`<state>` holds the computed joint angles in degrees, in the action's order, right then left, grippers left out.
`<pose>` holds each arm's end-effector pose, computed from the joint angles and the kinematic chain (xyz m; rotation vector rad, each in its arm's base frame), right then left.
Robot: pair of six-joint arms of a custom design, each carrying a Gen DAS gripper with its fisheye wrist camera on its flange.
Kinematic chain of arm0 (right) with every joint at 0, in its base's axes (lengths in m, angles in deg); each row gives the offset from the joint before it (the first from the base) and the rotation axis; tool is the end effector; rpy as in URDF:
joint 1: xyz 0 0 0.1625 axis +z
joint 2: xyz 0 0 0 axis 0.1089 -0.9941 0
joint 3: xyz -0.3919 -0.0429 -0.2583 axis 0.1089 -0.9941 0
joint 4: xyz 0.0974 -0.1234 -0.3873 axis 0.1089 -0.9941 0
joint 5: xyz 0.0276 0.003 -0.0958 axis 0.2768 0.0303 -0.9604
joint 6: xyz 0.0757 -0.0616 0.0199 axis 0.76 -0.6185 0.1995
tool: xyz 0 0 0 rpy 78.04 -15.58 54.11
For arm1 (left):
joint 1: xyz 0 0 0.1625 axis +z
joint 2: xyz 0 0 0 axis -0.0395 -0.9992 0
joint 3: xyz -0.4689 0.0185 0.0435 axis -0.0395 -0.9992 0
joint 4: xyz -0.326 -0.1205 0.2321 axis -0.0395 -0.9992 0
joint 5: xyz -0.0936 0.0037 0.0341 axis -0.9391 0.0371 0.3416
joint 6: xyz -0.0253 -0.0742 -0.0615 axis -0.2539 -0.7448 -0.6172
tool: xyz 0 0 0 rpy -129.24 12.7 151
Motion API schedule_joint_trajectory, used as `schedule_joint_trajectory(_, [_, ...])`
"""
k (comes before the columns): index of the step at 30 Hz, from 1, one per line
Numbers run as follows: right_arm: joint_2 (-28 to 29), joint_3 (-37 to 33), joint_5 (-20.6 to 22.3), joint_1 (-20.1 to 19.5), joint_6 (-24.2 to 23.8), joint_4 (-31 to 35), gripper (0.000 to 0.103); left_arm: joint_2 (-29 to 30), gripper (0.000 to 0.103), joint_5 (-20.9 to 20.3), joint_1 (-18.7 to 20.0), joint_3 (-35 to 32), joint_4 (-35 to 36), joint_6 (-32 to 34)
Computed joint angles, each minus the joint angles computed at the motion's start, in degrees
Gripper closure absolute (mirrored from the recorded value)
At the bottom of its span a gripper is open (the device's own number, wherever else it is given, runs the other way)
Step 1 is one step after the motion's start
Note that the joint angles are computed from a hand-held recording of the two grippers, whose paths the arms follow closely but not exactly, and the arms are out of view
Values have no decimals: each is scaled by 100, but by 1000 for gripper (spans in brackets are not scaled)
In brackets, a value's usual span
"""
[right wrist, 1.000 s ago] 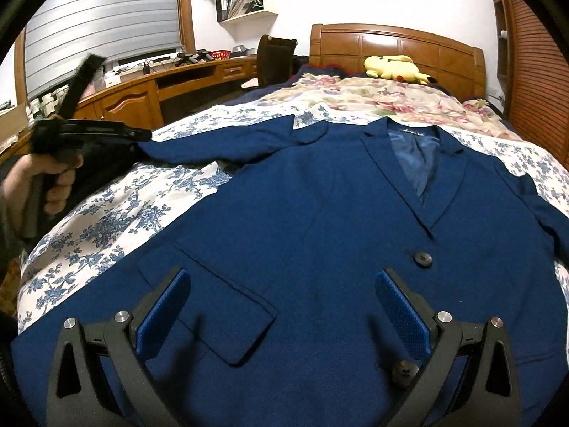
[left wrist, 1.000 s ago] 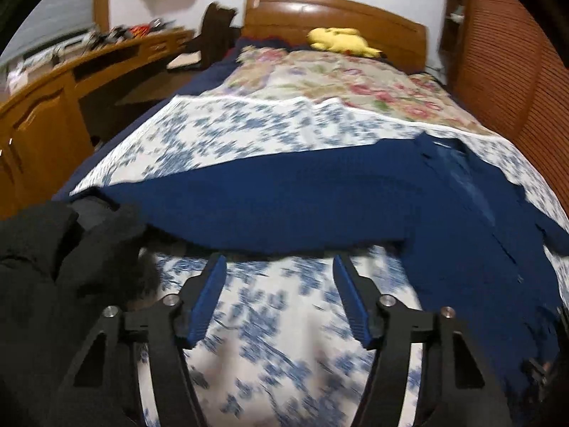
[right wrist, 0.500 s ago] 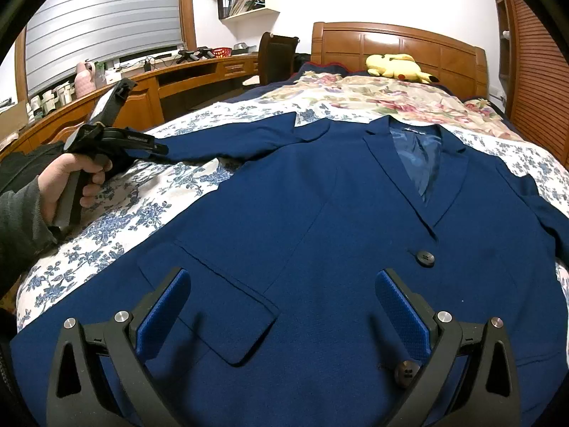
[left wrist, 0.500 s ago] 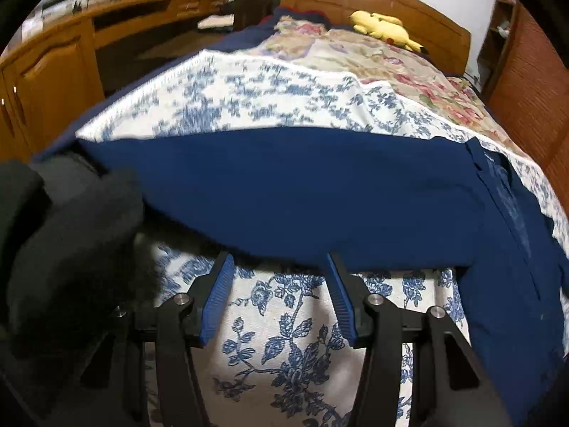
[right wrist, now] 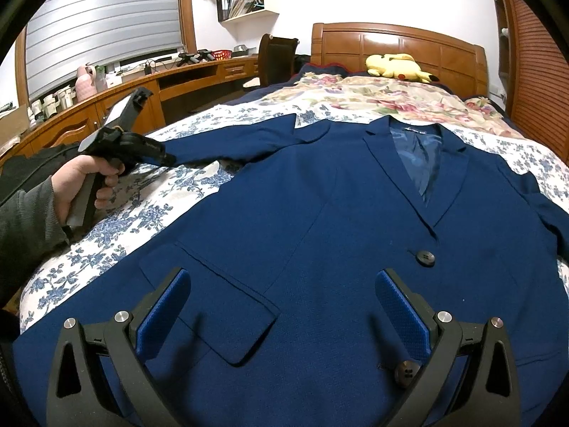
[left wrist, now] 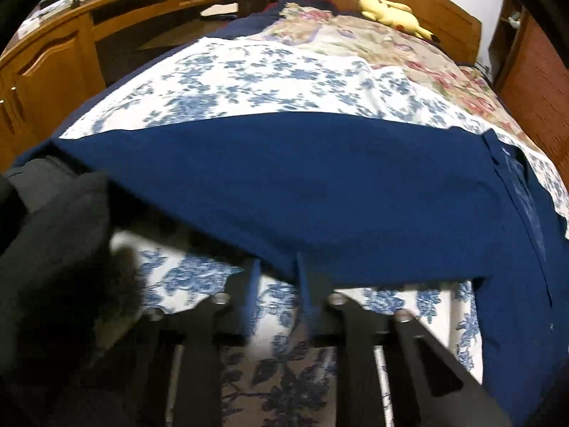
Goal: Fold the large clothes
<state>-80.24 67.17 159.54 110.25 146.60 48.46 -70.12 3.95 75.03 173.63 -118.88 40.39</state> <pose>0.2200 -0.2326 -0.0223 1.0327 -2.3733 0.8880 0.0891 -0.4311 0.2609 -0.1642 2.2248 -0.9218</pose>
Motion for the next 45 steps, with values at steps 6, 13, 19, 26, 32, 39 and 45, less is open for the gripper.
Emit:
schedule_joint_trajectory(6, [-2,12,-11,4,14,-18,0,209,101,568,-444,135,-705,446])
schedule_joint_trajectory(13, [-32,50,-68,-17,34,-55,0,8,101,896,-1049,252,-190,148])
schedule_joint_trajectory(19, [-54,69,-186,-87,74,-53,0,-181,102,1023,-1916,337,888,-434])
schedule_joint_trajectory(26, [-60,77,-249,-110,136,-50,0,-452,101,681,-2869,484,2069,-1091])
schedule_joint_trajectory(32, [-27,61,-207,-59,145,-59,0,-792,69,820,-3075,674,2446,-1180])
schedule_joint_trajectory(39, [-33,40,-182,-48,135,-7,0,-1028,37,800,-2370,780,2097,-976])
schedule_joint_trajectory(45, [-22,-7,-153,-33,133,67,0,-928,30,770,-1688,946,1199,-576])
